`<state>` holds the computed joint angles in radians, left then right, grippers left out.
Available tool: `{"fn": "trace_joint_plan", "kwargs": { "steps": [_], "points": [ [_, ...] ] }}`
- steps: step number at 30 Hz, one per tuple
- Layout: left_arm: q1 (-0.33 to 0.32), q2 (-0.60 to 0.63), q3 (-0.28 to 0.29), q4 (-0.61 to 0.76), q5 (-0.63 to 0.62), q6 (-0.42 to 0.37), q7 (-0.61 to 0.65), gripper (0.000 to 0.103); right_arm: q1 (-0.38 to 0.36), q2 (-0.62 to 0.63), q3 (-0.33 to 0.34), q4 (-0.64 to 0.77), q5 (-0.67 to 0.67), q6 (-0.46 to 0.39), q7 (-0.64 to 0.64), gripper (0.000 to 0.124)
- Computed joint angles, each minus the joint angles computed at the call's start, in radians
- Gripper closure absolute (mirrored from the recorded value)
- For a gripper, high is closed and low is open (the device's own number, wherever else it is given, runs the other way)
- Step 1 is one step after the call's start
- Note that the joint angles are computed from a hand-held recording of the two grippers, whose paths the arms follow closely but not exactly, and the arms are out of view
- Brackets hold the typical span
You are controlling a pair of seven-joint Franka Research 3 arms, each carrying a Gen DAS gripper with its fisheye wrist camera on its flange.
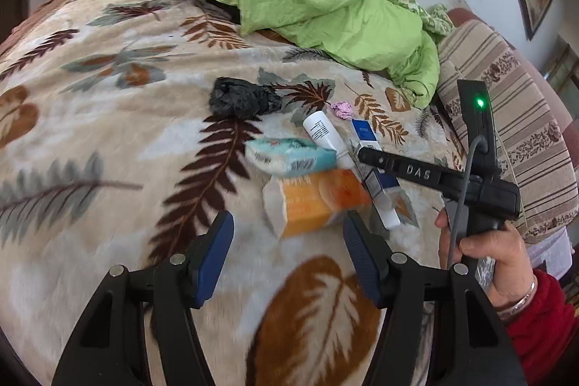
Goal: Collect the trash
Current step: 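Grasp the orange ointment box with the left tool while the right tool grasps the blue-white medicine box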
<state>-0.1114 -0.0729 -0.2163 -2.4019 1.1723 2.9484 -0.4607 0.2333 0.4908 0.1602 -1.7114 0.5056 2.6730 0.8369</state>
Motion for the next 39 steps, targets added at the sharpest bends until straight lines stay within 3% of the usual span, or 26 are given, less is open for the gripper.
{"fn": "trace_joint_plan", "kwargs": {
  "steps": [2, 4, 5, 7, 9, 11, 15, 17, 18, 20, 23, 27, 31, 34, 36, 39],
  "points": [
    [0.008, 0.057, 0.017, 0.039, -0.016, 0.033, 0.048, 0.041, 0.022, 0.025, -0.023, 0.022, -0.031, 0.0, 0.041, 0.069],
    [0.012, 0.123, 0.043, 0.088, 0.031, 0.096, 0.054, 0.039, 0.032, 0.041, -0.041, 0.036, -0.057, -0.003, 0.081, 0.086],
    [0.006, 0.149, 0.054, 0.108, 0.029, 0.093, 0.057, 0.038, 0.022, 0.042, -0.036, 0.036, -0.052, -0.005, 0.086, 0.088],
    [-0.013, 0.192, 0.091, 0.148, 0.111, 0.116, -0.006, 0.031, -0.019, 0.03, -0.007, 0.024, -0.008, -0.018, 0.062, 0.088],
    [-0.029, 0.215, 0.106, 0.166, 0.1, 0.111, 0.003, 0.031, -0.049, 0.0, 0.012, -0.016, 0.039, -0.003, 0.027, 0.088],
    [-0.053, 0.237, 0.138, 0.197, 0.233, 0.167, -0.112, 0.031, -0.098, -0.036, 0.044, -0.059, 0.127, -0.009, -0.035, 0.088],
    [-0.061, 0.256, 0.099, 0.195, 0.113, 0.263, 0.089, 0.031, -0.161, -0.117, 0.067, -0.151, 0.318, -0.031, -0.182, 0.088],
    [-0.013, 0.255, 0.006, 0.168, -0.025, 0.305, 0.272, 0.031, -0.174, -0.151, 0.059, -0.189, 0.392, -0.038, -0.248, 0.088],
    [-0.016, 0.244, -0.014, 0.162, -0.055, 0.286, 0.313, 0.031, -0.182, -0.172, 0.056, -0.215, 0.439, -0.03, -0.295, 0.088],
    [-0.037, 0.2, -0.053, 0.148, -0.162, 0.143, 0.399, 0.03, -0.178, -0.197, 0.038, -0.248, 0.491, -0.012, -0.353, 0.088],
    [-0.098, 0.185, -0.041, 0.187, -0.237, -0.05, 0.43, 0.029, -0.167, -0.221, 0.006, -0.286, 0.554, -0.003, -0.419, 0.088],
    [-0.134, 0.264, -0.022, 0.289, -0.394, -0.149, 0.565, 0.029, -0.15, -0.219, -0.032, -0.283, 0.555, -0.029, -0.411, 0.088],
    [-0.224, 0.382, 0.018, 0.458, -0.421, -0.382, 0.605, 0.029, -0.147, -0.225, -0.042, -0.291, 0.591, -0.006, -0.449, 0.088],
    [-0.283, 0.429, 0.052, 0.525, -0.412, -0.506, 0.581, 0.045, -0.144, -0.225, -0.051, -0.29, 0.582, -0.01, -0.449, 0.088],
    [-0.3, 0.432, 0.059, 0.536, -0.396, -0.538, 0.571, 0.057, -0.146, -0.226, -0.053, -0.288, 0.58, -0.021, -0.45, 0.088],
    [-0.325, 0.412, 0.068, 0.524, -0.36, -0.587, 0.5, 0.059, -0.146, -0.232, -0.052, -0.291, 0.59, -0.021, -0.465, 0.088]
  ]
}}
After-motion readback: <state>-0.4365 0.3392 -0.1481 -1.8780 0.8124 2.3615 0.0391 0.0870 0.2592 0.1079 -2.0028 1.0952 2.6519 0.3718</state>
